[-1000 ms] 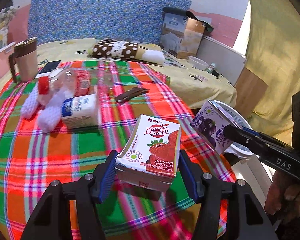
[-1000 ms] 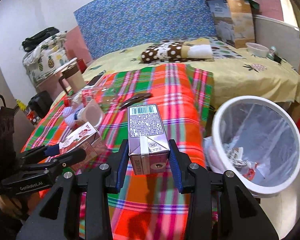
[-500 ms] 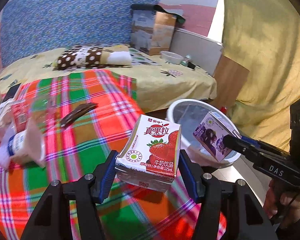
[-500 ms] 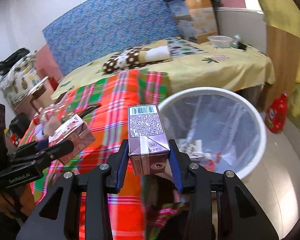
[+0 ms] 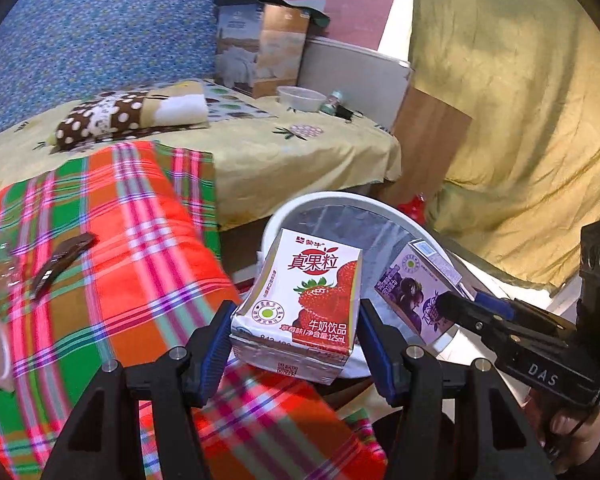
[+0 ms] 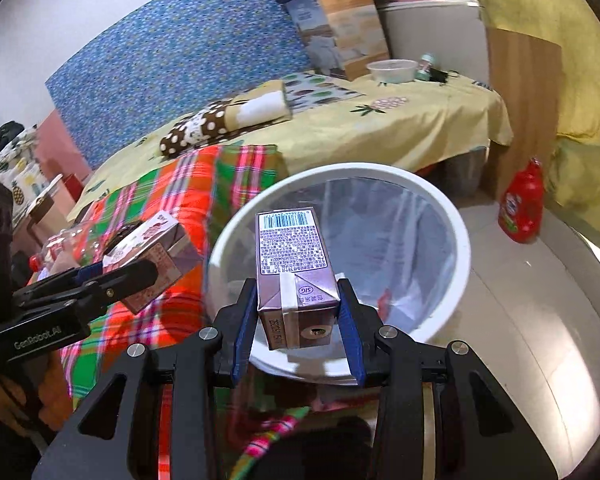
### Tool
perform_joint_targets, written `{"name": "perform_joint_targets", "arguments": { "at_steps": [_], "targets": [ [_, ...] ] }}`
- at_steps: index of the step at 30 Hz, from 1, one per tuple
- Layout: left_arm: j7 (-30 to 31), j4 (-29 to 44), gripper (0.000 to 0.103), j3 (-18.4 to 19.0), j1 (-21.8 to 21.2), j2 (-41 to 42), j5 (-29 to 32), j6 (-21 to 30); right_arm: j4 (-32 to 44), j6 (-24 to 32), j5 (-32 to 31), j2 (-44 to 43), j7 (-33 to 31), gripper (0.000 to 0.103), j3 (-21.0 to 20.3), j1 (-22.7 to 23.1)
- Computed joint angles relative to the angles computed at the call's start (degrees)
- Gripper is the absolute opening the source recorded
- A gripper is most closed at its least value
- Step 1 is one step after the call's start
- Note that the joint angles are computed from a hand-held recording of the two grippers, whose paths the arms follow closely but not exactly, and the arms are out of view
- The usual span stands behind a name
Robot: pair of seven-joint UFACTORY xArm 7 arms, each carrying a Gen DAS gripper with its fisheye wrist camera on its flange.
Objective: Collect trash
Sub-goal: 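Carry both cartons over the white bin and open both tools to drop them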
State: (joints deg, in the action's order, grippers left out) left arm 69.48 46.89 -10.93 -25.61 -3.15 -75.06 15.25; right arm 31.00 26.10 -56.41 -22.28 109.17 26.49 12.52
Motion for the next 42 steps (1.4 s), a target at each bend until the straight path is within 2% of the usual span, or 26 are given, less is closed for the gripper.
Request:
{"name": "perform_joint_targets", "arguments": {
  "at_steps": [7,15,24,35,42],
  "targets": [
    [0.0,3.4,0.060,-1.8,-0.5,4.1,1.4,0.3,-1.6,0.4,2.8,-1.3,-1.9,0.041,-0.9,0.3],
    [-4.7,5.0,0.060,-3.4,-0.1,6.6,6.5,0.6,-2.3,-0.8,5.3,-0.9,-4.2,0.041,-1.0,-0.6],
    [-5.0,5.5,0.060,-4.0,0.6,7.0,6.8,1.4,-2.3,-1.1,9.2,-0.1,-7.9,0.041,-1.5,-0.6],
    [-0.4,2.4,0.060,-2.1,1.0,2.5,0.5,2.9,-1.9,0.3,10.7,-1.6,-7.8,0.046,0.3,-0.9],
    [1.1,-1.9,0.060,0.1,0.8,-2.2,-2.6,1.9,0.9,-0.9,6.6,-0.4,-5.8,0.046,2.7,-1.5]
  ]
}}
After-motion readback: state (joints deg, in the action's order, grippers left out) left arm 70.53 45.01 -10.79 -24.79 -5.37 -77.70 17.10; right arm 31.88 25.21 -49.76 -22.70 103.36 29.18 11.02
